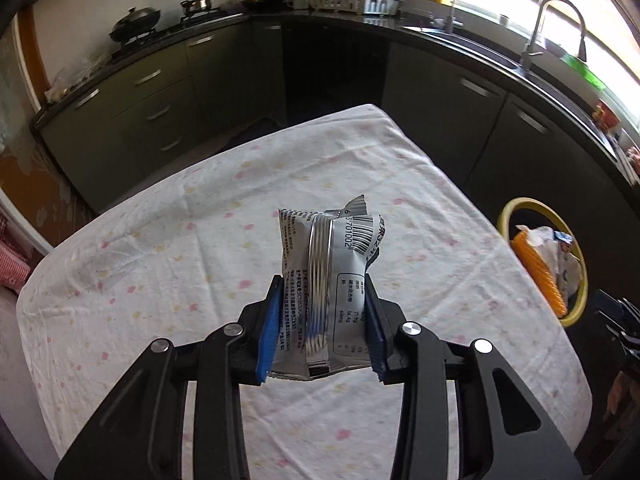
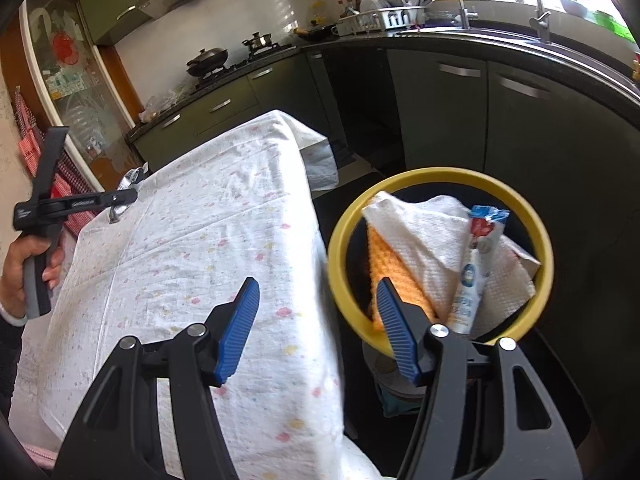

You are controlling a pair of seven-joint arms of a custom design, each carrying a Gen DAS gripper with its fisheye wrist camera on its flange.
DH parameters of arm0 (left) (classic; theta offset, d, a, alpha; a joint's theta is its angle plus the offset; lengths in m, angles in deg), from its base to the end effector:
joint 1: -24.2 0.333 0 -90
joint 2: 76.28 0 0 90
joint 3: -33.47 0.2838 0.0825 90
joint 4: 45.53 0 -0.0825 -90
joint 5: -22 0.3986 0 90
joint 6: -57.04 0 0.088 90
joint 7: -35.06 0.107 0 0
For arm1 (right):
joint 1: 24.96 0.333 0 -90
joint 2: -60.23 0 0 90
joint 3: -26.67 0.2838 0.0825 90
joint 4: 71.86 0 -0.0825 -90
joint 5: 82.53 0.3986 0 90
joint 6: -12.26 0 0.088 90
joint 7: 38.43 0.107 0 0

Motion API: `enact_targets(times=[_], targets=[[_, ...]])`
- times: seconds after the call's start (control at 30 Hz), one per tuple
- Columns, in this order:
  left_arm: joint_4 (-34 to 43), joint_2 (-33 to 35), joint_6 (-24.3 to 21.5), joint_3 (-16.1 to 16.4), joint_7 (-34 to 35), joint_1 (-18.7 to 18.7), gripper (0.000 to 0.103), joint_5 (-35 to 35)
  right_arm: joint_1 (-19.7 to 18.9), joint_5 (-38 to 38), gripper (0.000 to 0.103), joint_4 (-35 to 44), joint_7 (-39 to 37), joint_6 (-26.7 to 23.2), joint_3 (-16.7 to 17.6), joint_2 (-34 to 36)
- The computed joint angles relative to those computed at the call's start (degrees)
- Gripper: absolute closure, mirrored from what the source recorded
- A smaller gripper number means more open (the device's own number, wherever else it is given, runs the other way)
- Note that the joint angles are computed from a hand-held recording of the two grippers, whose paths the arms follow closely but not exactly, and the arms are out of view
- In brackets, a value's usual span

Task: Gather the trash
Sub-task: 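Carry the snack packet over the bin and open the left tool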

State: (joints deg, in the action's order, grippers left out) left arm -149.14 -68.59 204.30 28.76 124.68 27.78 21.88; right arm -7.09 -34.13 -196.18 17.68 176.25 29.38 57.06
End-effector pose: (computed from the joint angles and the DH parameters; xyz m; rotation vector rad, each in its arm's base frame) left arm 0.6550 -0.0106 0.5006 -1.8617 1.8755 -0.6263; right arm 0.5557 0.1649 0.4510 -1.7943 1.4380 -0.2723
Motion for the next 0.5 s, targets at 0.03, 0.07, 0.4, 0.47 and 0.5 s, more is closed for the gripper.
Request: enact_targets(times=[0.03, 0.07, 0.4, 0.47, 0.5], targets=[[-0.3, -0.7, -0.1, -0.9, 1.4, -0.4, 0.066, -1.2, -0.2, 0.1, 0.045, -0.5, 0.1, 0.5, -0.2, -0.5], [-0.4, -1.0, -0.1, -1.5, 2.0, -1.1, 0.066, -1.9, -0.4, 0.3, 0.045, -1.1, 0.1, 1.1, -0.4, -1.1], [15.1, 10.1, -5.3, -6.9, 7.1, -10.1, 0.065, -4.6, -1.1, 3.2, 0.045, -6.9, -1.1, 4.4, -5.4, -5.8], [21.8, 15.3, -7.7, -7.3, 6.6, -12.2, 0.065, -3.5, -1.1, 4.6, 0.045, -7.5, -2.2, 4.3, -6.2, -6.3], [24.7, 17.6, -8.7, -7.2, 6.1, -13.3, 0.065, -2.7, -1.1, 5.3, 0.045, -7.6, -2.7, 4.3, -6.6, -6.4]])
